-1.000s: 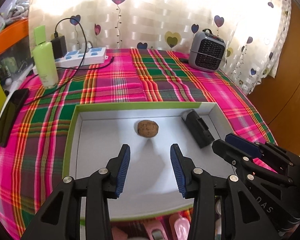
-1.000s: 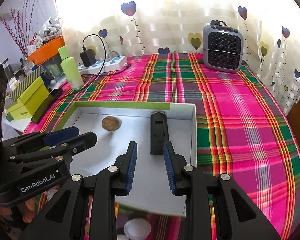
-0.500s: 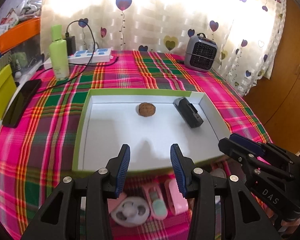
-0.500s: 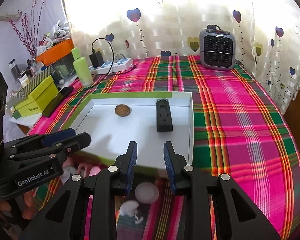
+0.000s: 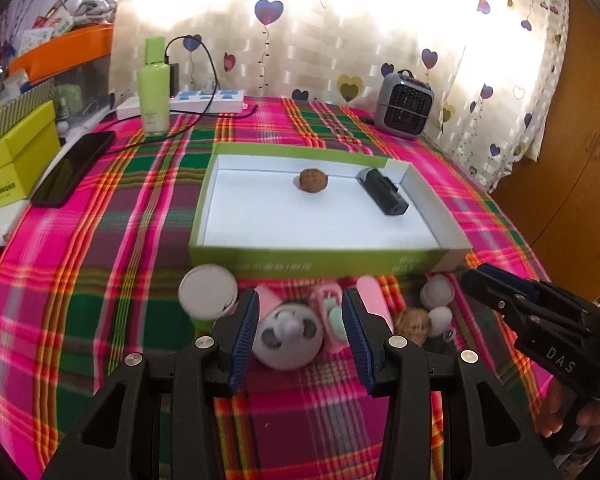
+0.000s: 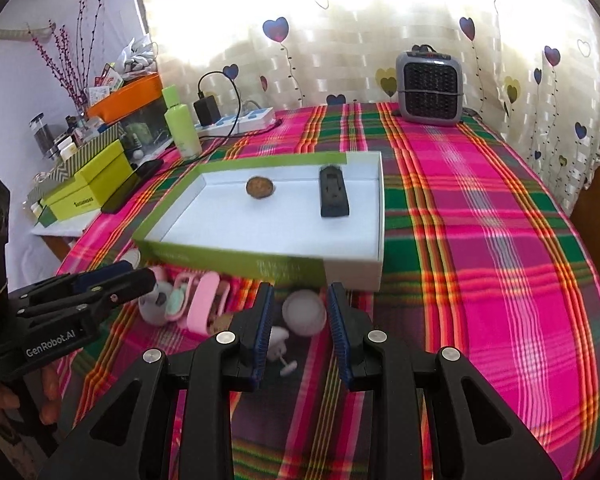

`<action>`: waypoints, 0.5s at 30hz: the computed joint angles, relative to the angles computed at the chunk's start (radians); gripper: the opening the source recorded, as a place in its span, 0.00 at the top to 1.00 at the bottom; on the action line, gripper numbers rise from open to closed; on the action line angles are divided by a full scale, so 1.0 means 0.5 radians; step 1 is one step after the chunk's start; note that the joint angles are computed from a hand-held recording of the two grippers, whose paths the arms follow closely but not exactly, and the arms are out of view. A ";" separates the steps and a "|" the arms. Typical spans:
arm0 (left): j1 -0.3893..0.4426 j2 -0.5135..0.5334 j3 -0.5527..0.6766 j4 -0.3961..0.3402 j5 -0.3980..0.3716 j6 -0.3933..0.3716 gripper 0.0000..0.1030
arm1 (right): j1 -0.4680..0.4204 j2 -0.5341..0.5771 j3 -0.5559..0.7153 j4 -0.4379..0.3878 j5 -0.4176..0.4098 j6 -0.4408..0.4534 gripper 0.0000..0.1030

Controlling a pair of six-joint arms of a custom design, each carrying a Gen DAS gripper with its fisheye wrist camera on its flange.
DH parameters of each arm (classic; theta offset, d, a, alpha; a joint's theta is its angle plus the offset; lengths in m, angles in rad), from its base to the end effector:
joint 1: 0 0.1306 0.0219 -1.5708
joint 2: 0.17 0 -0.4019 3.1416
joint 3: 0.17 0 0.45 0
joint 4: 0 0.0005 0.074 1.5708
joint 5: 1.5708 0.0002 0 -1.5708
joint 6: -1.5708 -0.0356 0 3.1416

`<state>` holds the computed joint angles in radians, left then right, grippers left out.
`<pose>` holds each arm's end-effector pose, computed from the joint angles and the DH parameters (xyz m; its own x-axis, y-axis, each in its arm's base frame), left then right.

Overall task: Organize objects
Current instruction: 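Move both grippers back to the items beside the box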

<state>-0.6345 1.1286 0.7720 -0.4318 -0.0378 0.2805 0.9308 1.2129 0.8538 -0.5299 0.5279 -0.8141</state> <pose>0.3328 -0.2439 0.2828 -0.7069 0.1768 -0.6848 0.3905 0.9049 -0.1694 0.2740 0.3371 0.2858 -0.6843 0.1327 -0.7170 -0.0084 0.9818 0.1897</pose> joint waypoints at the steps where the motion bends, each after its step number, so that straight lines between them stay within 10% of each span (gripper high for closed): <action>1: -0.007 -0.011 -0.015 0.003 -0.015 -0.015 0.59 | 0.003 -0.002 -0.009 0.006 -0.008 -0.011 0.72; 15: -0.002 -0.059 -0.133 0.044 0.042 -0.062 0.56 | 0.027 -0.011 -0.067 0.059 -0.130 -0.007 0.61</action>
<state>-0.6357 1.0992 0.7055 -0.4099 -0.0167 0.2493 0.9445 1.2073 0.8202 -0.5005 0.4628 -0.8175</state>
